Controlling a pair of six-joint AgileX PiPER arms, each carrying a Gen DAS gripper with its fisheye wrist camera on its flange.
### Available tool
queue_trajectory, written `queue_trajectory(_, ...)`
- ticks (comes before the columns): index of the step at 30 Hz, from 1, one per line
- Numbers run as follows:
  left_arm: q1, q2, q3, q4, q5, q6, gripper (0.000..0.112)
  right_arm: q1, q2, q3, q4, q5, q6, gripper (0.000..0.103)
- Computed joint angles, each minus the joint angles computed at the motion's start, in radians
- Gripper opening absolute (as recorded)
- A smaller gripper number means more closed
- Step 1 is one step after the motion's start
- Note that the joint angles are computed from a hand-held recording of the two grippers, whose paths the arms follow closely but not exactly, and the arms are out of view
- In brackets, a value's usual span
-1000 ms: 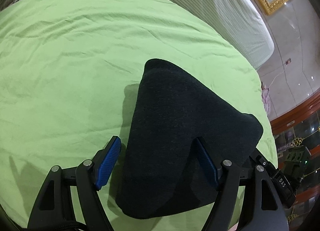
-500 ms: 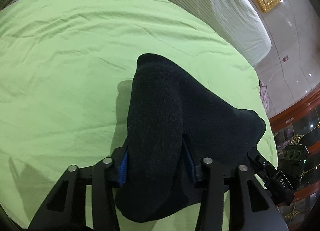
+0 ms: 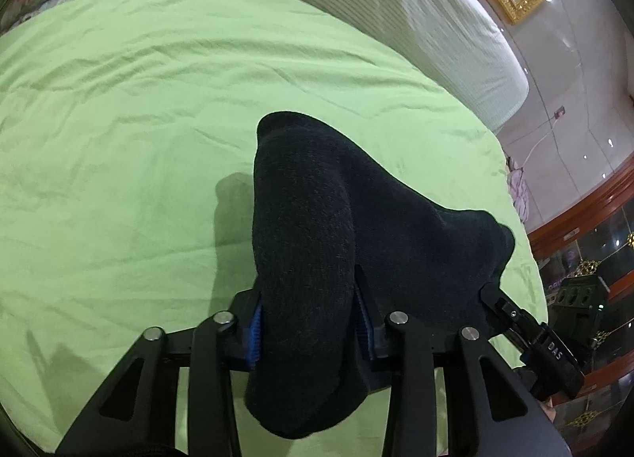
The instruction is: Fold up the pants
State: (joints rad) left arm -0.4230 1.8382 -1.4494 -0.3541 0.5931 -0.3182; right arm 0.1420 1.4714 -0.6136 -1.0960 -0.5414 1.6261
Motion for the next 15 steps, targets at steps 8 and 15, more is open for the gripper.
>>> queue_trajectory(8, -0.019, 0.005, 0.027, 0.102, -0.030, -0.083, 0.055, -0.001, 0.037, -0.024, -0.040, -0.005, 0.036, 0.056)
queue_trajectory(15, -0.034, -0.020, 0.054, 0.130, -0.053, -0.072, 0.036, -0.003, 0.037, -0.009, 0.000, -0.061, -0.015, 0.046)
